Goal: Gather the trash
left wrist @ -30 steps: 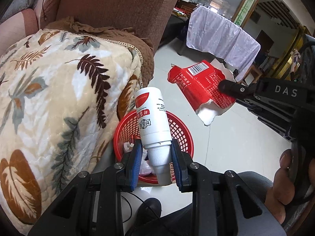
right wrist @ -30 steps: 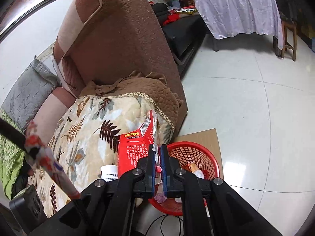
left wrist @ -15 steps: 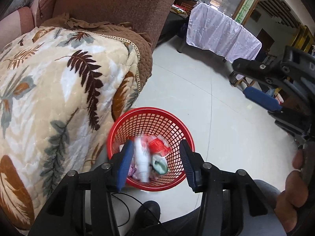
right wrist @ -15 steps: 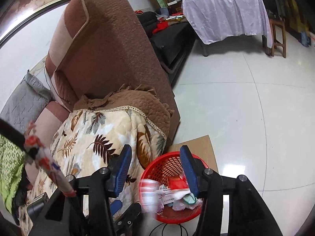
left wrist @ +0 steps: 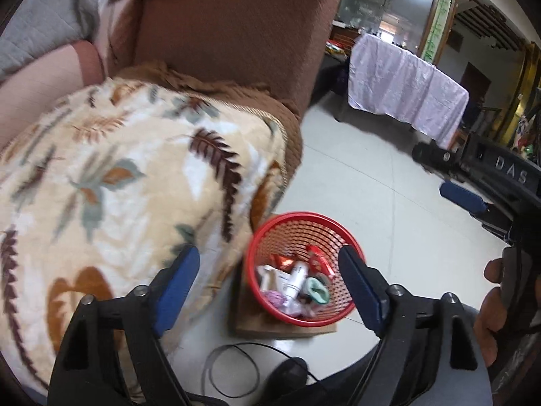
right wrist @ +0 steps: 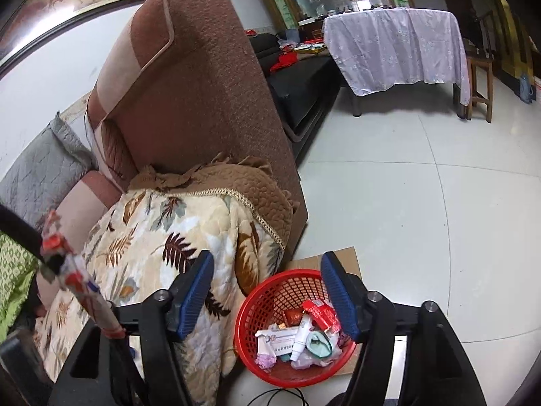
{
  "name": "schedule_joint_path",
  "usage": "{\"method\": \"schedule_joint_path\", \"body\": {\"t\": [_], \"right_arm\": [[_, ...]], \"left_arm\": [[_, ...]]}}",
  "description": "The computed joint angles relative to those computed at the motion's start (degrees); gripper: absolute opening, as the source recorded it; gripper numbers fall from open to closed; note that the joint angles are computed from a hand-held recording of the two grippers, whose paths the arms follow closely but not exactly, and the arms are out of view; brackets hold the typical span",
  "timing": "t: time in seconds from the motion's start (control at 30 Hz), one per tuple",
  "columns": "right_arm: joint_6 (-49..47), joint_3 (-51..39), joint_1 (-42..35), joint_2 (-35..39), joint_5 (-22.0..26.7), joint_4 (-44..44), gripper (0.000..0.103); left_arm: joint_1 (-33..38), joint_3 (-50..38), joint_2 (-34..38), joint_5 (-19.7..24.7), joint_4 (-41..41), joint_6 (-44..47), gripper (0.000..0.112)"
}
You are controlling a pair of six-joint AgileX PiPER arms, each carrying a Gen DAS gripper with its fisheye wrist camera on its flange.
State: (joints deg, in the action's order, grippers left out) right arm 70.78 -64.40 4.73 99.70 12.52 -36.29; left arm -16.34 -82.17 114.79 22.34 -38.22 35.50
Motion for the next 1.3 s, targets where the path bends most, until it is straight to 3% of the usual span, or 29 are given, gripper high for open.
{"method": "schedule_joint_path", "body": {"t": [0.07, 0.27, 0.33, 0.4, 0.6, 0.8, 1.0, 1.3], "right_arm": [[-5.5, -0.6, 0.8, 0.2, 1.4, 4.4, 0.076], [-8.9, 1.2, 3.7, -1.4, 5.0, 6.2, 0.077], [-12.2, 2.6, 3.8, -2.3, 5.7, 8.4, 0.077], [-9.3, 4.1, 4.6, -3.4, 7.0, 4.8, 0.078], [-19.6, 4.0, 3.2, -2.9, 6.1, 15.1, 0.079], [-18.6, 3.1, 3.7, -2.1, 6.8, 14.4, 0.080], [-24.9, 3.2, 2.6, -1.8, 6.7, 21.6, 0.080], [-19.2, 2.8, 4.4, -1.7, 7.9, 15.5, 0.080]], "left_arm": [[-0.3, 0.9, -1.0, -1.4, 4.6, -3.7, 0.085], [-0.5, 2.3, -2.5, -2.8, 13.0, -11.3, 0.085], [-1.4, 4.1, -4.1, -5.4, 18.6, -16.3, 0.085], [-2.4, 5.9, -5.5, -7.8, 25.0, -21.9, 0.085], [-3.9, 5.9, -6.1, -7.1, 36.2, -32.5, 0.085], [-4.3, 6.7, -6.3, -7.8, 40.7, -37.0, 0.085], [-4.1, 6.6, -6.4, -7.2, 40.1, -36.8, 0.085], [-3.9, 6.1, -6.4, -6.4, 41.3, -38.2, 0.085]]}}
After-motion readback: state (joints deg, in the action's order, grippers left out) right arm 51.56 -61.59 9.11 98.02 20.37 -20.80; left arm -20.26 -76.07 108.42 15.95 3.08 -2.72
